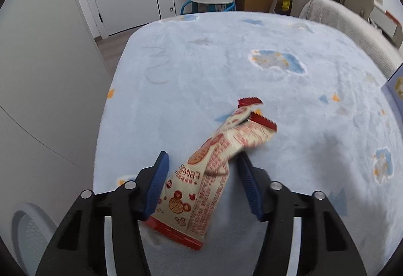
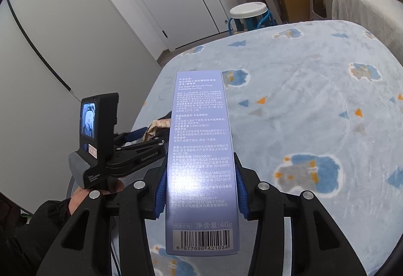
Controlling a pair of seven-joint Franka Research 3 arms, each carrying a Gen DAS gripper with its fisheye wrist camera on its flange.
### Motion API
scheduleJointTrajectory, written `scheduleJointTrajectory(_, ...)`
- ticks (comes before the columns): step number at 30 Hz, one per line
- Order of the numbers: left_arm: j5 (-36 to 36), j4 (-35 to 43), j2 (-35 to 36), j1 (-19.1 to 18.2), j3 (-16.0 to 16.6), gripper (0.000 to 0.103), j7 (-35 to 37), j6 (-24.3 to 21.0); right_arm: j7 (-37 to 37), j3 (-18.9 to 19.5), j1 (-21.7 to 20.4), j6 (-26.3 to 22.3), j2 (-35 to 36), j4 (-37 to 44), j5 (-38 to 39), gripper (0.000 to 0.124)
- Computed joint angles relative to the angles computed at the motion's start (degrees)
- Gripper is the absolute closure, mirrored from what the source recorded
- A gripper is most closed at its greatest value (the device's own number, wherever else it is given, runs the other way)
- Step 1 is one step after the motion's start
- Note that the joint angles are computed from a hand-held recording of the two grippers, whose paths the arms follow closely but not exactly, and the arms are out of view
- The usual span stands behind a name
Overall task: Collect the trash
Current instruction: 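Grasp the red-white snack wrapper with the left tool and lift it, then carry the snack wrapper and lavender box over the grey basket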
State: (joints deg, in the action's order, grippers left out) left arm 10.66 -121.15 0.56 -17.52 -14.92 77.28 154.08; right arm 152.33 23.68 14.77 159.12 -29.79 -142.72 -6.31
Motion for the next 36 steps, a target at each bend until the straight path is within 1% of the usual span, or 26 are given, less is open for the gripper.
scheduleJointTrajectory(1, -1.74, -0.46, -0.35, 0.00, -0.06, 0.062, 1.01, 0.34, -0.03, -0.06, 0.09, -0.06, -0.06, -0.05, 0.05, 0.080)
scheduleJointTrajectory(2, -1.57, -0.83, -0.68, -0.03, -0.07, 0.067, 0.60, 0.61, -0.04, -0.08, 0.11, -0.13, -0.13, -0.04, 0.04, 0.080)
scheduleJointTrajectory(5, -1.43, -3.11, -3.05, -0.18, -0.02, 0.075, -0.65, 1.68, 0.15, -0.03, -0.04, -0.03, -0.31, -0.21, -0.04, 0.080)
scheduleJointTrajectory(9, -1.97, -7.80, -8.23, -0.39, 0.44, 0.075, -1.62, 4.18, 0.59, 0.93, -0.83, -1.18, 0.20, 0.76, -1.14, 0.080)
scheduleJointTrajectory(12, 1.53, -12.23, -13.76, 0.40, 0.55, 0.075, -4.32, 6.26, 0.97, 1.55, -1.06, -2.18, 1.07, 1.88, -2.67, 0.080)
scheduleJointTrajectory(17, 1.54, -18.90, -23.40, 0.06, 3.20, 0.075, -4.50, 7.34, 1.53, 1.92, -0.41, -2.52, 2.97, 3.90, -4.55, 0.080)
scheduleJointTrajectory(20, 2.59, -22.84, -29.43, 1.26, 3.64, 0.075, -5.54, 7.31, 2.77, 3.14, -0.67, -2.90, 4.57, 6.18, -6.96, 0.080)
scheduleJointTrajectory(24, 2.01, -27.38, -36.44, 1.16, 6.23, 0.075, -5.13, 5.98, 4.74, 4.49, -0.38, -2.97, 7.72, 9.98, -10.78, 0.080)
scheduleJointTrajectory(28, 1.56, -31.45, -42.86, 1.93, 8.64, 0.075, -3.73, 3.91, 6.68, 5.34, 1.30, -3.52, 12.97, 15.28, -15.51, 0.080)
scheduleJointTrajectory(30, 1.52, -33.32, -45.65, 2.90, 9.91, 0.075, -2.82, 3.38, 7.81, 5.57, 2.46, -3.84, 15.82, 17.84, -17.74, 0.080)
scheduleJointTrajectory(33, 0.87, -34.96, -47.62, 4.35, 11.88, 0.075, -1.53, 3.03, 9.67, 5.79, 4.42, -4.34, 20.34, 21.88, -20.96, 0.080)
scheduleJointTrajectory(36, 0.10, -36.21, -48.54, 5.68, 13.47, 0.075, -0.15, 3.49, 10.28, 5.58, 6.80, -6.35, 25.02, 26.74, -24.07, 0.080)
